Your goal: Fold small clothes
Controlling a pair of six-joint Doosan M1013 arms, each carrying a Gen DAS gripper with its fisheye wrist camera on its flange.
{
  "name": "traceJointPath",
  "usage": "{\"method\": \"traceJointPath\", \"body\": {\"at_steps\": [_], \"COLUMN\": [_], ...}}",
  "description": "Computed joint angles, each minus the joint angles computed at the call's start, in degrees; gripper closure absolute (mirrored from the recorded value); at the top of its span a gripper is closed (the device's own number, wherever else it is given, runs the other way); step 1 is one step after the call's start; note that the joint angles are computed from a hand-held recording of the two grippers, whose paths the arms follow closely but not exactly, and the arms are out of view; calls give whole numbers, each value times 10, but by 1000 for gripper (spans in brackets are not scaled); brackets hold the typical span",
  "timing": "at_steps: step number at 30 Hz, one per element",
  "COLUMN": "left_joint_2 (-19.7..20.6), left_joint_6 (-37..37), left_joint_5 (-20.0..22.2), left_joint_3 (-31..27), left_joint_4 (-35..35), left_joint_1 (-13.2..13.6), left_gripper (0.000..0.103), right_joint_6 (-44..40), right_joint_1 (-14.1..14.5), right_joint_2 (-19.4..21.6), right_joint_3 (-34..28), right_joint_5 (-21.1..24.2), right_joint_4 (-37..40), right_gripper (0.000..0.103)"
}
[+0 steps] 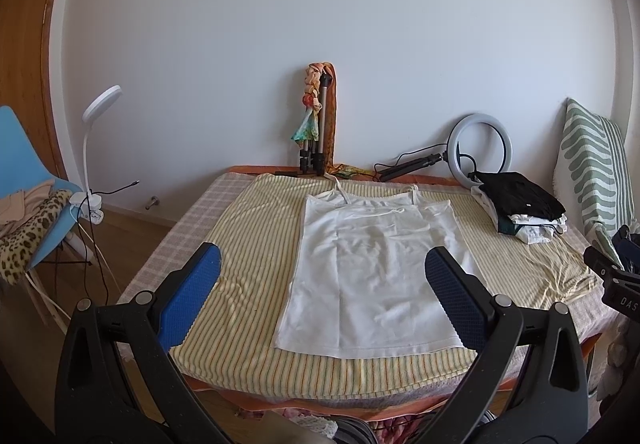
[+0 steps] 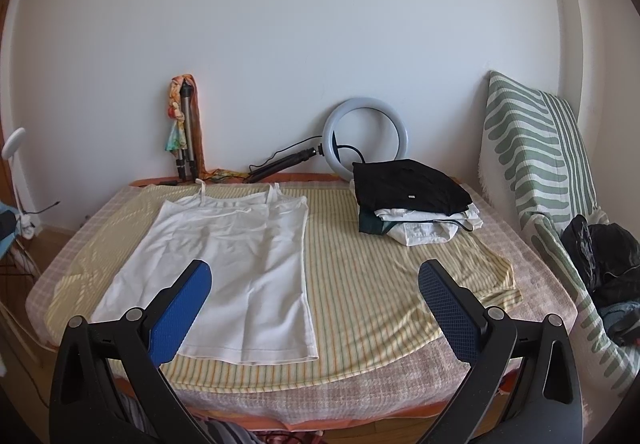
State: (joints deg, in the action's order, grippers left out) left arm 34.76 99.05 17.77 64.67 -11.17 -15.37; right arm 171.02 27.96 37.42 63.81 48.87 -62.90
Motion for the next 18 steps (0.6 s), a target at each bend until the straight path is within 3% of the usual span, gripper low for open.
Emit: {"method": "traceJointPath", "body": {"at_steps": [18], "left_joint_2": [-1], "left_joint_6": [6], "left_joint_5": [-1], "left_joint_3": [3], "left_joint_4": [-7], "left_joint_1": [1], "left_gripper": [0], "right_joint_6": [-6], "right_joint_1": [-2], "right_joint_2": [2], "right_joint_3": [-5], "right_joint_5": [0], "right_joint_4": [3], "right_gripper": [0]}}
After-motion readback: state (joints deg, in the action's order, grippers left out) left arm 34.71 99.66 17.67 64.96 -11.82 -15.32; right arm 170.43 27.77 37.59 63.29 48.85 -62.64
